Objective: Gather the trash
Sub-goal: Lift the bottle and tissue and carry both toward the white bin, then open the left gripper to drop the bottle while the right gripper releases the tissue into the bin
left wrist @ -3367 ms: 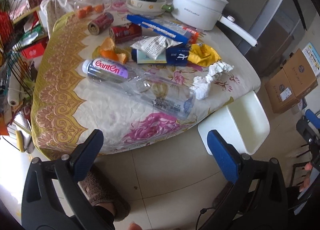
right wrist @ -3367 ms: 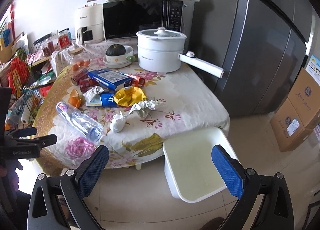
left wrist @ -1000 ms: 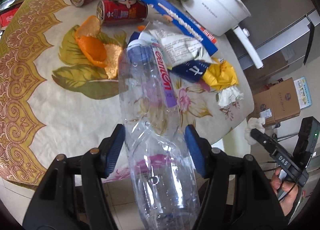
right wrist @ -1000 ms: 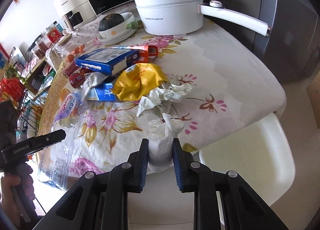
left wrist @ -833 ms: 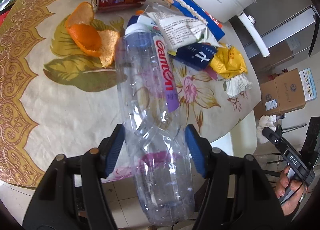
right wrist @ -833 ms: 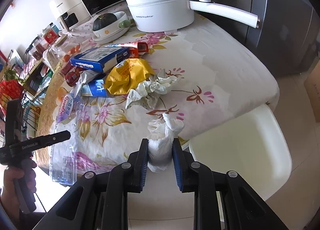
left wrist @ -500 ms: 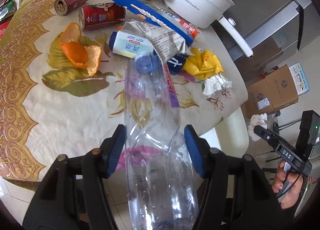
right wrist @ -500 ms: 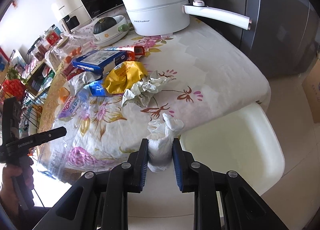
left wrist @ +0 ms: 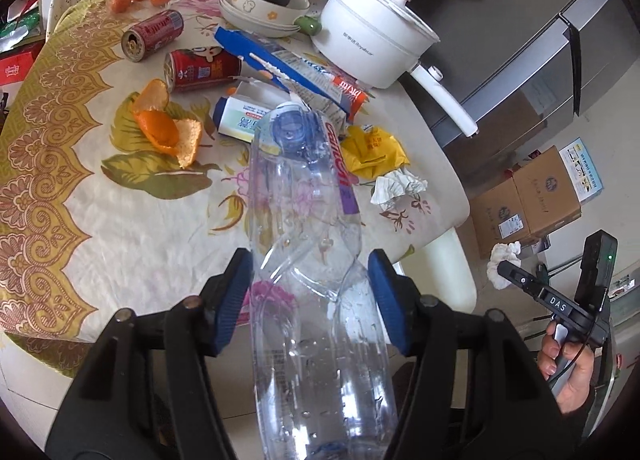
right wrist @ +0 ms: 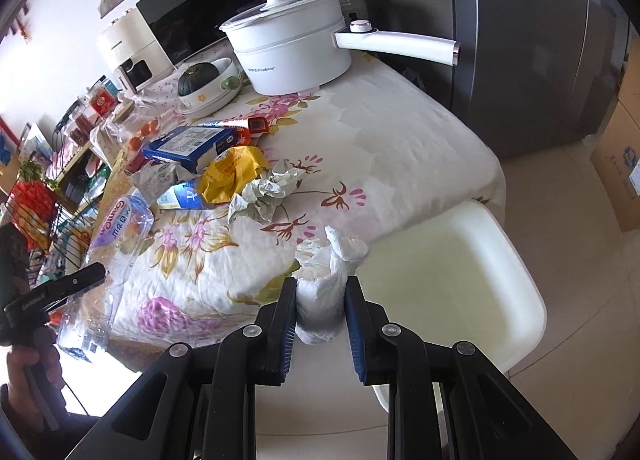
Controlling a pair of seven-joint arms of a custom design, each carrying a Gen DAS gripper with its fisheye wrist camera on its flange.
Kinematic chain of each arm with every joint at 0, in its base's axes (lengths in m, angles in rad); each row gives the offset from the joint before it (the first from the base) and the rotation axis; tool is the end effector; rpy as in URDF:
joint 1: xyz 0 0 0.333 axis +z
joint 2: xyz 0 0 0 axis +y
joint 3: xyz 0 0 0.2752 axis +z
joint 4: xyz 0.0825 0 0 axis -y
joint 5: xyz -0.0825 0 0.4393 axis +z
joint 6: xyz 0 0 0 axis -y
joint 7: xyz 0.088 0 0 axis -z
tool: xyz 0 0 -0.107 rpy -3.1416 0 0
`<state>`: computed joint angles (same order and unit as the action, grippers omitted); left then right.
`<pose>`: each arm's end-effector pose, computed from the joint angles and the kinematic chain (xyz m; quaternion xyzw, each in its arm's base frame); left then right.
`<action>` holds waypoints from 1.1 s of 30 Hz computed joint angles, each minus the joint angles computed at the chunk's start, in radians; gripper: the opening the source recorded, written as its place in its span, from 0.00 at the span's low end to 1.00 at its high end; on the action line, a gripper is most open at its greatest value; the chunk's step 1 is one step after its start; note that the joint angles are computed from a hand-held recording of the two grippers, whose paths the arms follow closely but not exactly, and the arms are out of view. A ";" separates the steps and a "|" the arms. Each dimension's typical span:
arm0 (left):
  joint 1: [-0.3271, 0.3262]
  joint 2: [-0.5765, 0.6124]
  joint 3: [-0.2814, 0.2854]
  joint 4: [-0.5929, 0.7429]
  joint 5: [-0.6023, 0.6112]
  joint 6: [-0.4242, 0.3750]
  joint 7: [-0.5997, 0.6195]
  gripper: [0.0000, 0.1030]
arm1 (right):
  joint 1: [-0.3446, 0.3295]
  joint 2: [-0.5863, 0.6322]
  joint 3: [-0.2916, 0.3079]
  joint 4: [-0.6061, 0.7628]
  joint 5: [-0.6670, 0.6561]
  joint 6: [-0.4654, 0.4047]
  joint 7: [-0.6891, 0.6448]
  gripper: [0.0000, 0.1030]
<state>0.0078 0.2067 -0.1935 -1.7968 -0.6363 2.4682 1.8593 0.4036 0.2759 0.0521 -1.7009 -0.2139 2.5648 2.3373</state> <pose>0.6861 -0.1212 0.4220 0.6483 -0.6802 0.3417 0.0158 0.6490 0.3185 0.4374 -0.6141 0.7307 -0.1241 0.2713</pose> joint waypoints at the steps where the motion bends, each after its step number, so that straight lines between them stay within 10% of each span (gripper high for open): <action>1: 0.000 -0.004 -0.004 -0.003 -0.008 0.007 0.011 0.59 | 0.000 -0.005 -0.002 -0.007 -0.003 0.003 0.005 0.23; 18: -0.095 0.109 -0.088 0.142 -0.016 -0.087 0.129 0.60 | -0.042 -0.103 -0.013 -0.146 -0.032 -0.004 0.100 0.24; 33: -0.246 0.429 -0.120 0.488 0.238 -0.247 -0.039 0.60 | -0.124 -0.224 -0.009 -0.365 -0.022 -0.071 0.115 0.24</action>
